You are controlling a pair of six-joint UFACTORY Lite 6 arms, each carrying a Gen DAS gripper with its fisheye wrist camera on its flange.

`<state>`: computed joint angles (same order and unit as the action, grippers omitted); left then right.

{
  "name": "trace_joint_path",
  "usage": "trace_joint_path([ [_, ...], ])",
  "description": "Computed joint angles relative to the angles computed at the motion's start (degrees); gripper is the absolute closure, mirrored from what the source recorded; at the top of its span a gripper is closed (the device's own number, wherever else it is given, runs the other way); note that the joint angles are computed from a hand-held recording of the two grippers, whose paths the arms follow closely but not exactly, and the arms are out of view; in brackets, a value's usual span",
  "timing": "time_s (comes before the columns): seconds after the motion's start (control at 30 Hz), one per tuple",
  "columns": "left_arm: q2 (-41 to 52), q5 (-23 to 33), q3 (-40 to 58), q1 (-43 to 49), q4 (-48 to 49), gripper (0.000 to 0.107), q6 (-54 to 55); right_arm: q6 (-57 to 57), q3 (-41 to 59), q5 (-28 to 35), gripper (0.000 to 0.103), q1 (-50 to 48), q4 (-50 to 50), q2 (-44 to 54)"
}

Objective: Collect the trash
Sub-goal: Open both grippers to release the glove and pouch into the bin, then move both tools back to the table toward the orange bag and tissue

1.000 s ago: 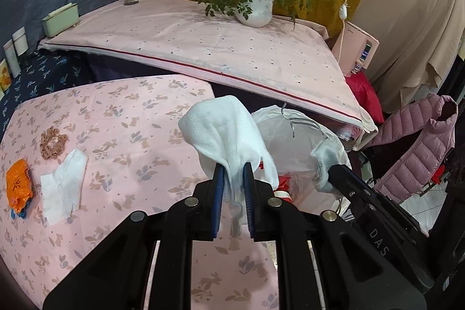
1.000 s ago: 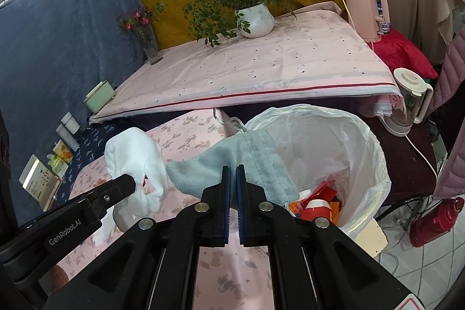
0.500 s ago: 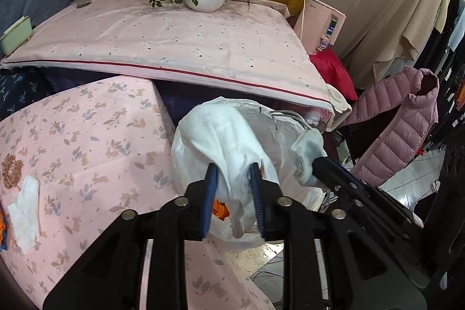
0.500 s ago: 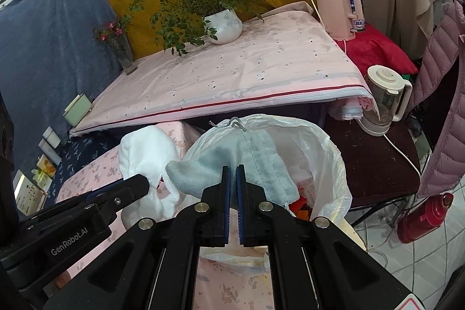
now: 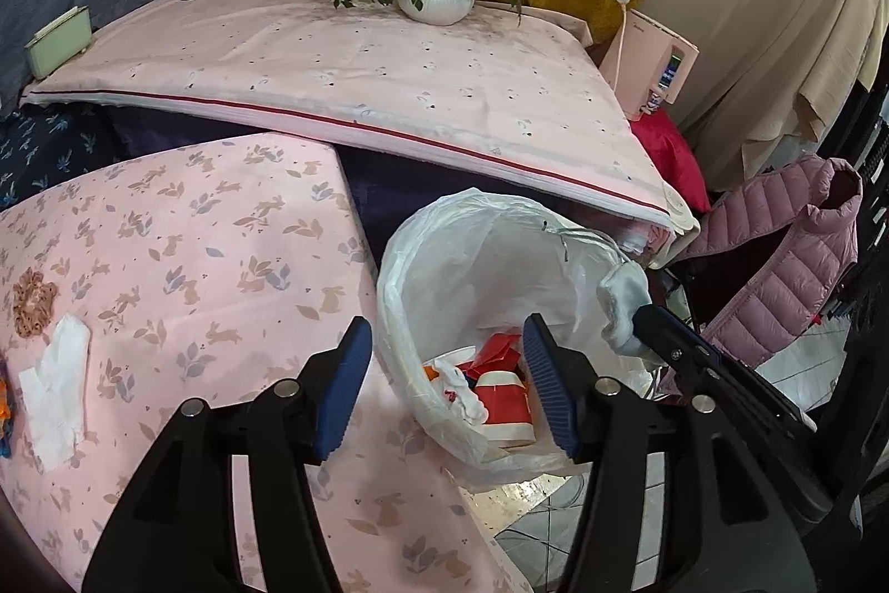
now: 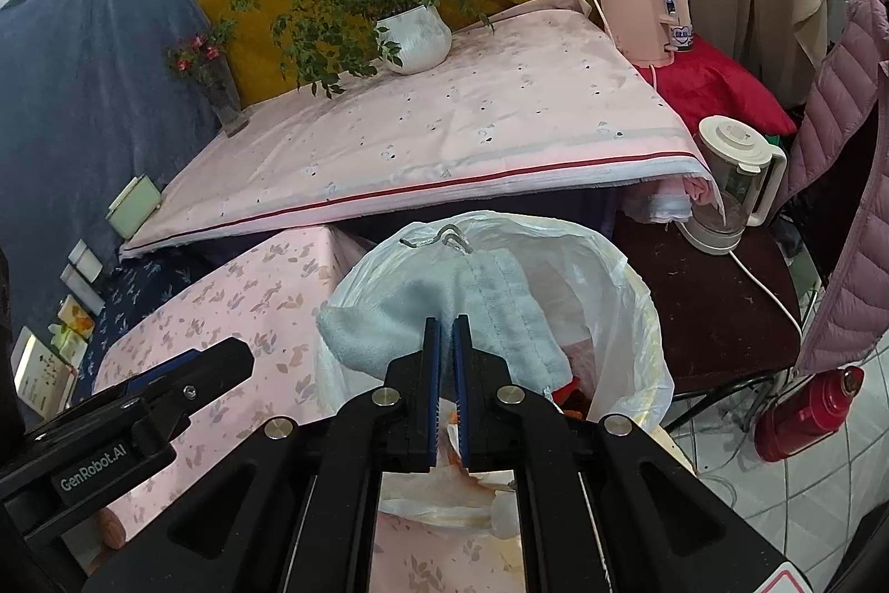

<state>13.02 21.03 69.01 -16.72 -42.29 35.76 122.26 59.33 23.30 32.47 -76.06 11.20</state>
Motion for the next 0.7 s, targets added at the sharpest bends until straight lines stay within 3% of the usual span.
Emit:
trace_joint_path([
  [0.2,-2.93,-1.29,-3.29,3.59,1.33,0.049,-0.56,0.50,2.31,1.33,0.088,1.31,-0.10,1.90],
  [0.33,-5.29,-1.99,-5.96,6.81,0.31,0.041,0.51,0.07,3.51,1.88,0.084,2.74,0.63,2.31],
  [0.7,-10.99,-2.90,-12.38,17.51,-1.18,0.037,5.41,-6.54,13.08,5.90,0.067,9.83,6.90,8.40],
])
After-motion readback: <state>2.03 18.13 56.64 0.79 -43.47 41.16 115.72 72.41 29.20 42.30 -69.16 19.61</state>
